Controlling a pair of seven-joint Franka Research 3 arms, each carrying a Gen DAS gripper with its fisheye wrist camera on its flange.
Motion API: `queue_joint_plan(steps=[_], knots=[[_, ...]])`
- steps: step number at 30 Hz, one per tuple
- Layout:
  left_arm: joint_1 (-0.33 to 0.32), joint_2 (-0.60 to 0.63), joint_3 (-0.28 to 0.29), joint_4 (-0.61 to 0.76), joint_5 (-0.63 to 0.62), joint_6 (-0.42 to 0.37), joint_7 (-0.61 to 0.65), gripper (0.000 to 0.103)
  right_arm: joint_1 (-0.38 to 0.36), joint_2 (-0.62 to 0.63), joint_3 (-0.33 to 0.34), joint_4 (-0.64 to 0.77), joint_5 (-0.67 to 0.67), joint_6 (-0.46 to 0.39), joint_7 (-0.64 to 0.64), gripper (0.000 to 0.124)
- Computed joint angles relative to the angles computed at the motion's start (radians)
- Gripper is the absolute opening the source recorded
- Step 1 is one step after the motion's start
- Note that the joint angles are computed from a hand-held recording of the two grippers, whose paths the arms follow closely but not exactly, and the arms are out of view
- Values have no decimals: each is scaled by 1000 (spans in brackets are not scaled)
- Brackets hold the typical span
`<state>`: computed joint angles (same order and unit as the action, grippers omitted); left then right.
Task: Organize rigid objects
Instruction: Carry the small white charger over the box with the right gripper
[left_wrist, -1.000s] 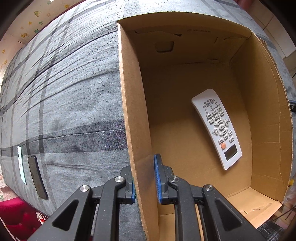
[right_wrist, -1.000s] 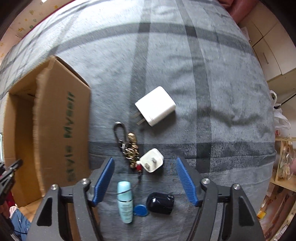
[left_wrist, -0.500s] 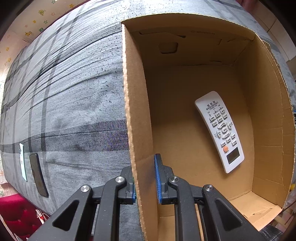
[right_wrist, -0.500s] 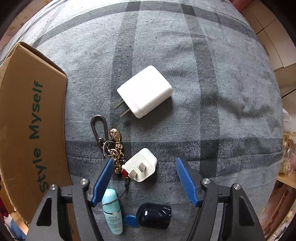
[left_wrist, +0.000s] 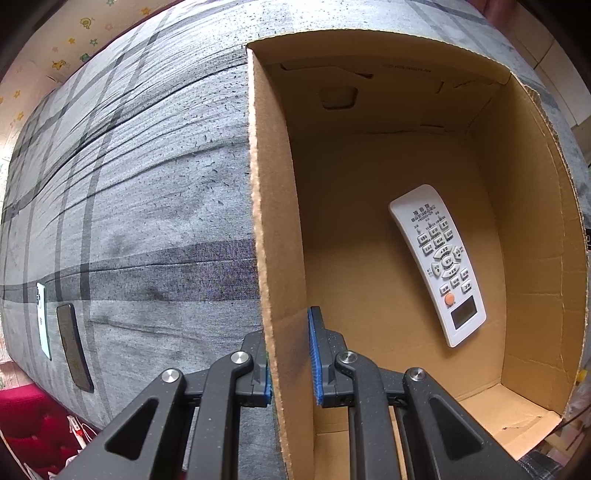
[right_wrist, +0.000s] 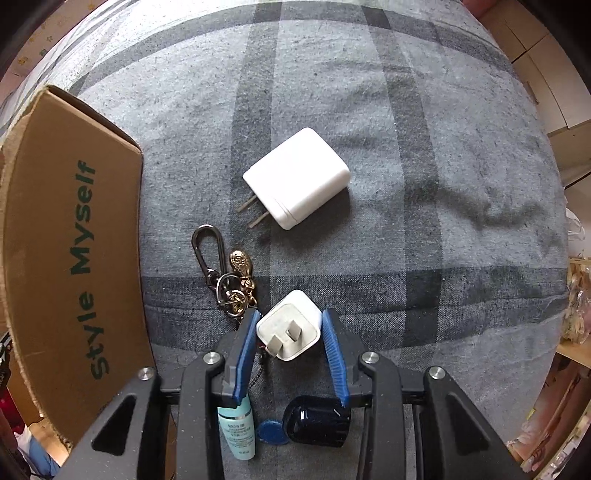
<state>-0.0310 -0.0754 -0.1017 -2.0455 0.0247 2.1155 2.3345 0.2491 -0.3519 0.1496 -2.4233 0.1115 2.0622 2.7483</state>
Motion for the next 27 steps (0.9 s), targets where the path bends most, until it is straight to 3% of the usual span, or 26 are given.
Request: queue_joint_plan(steps=[17, 27], knots=[[7, 10, 5, 18, -35, -23, 25, 16, 5, -3, 25, 133, -54, -80, 38, 37], [6, 2, 5, 10, -38, -17, 34, 16, 26, 59, 35, 270, -105, -61, 32, 37]])
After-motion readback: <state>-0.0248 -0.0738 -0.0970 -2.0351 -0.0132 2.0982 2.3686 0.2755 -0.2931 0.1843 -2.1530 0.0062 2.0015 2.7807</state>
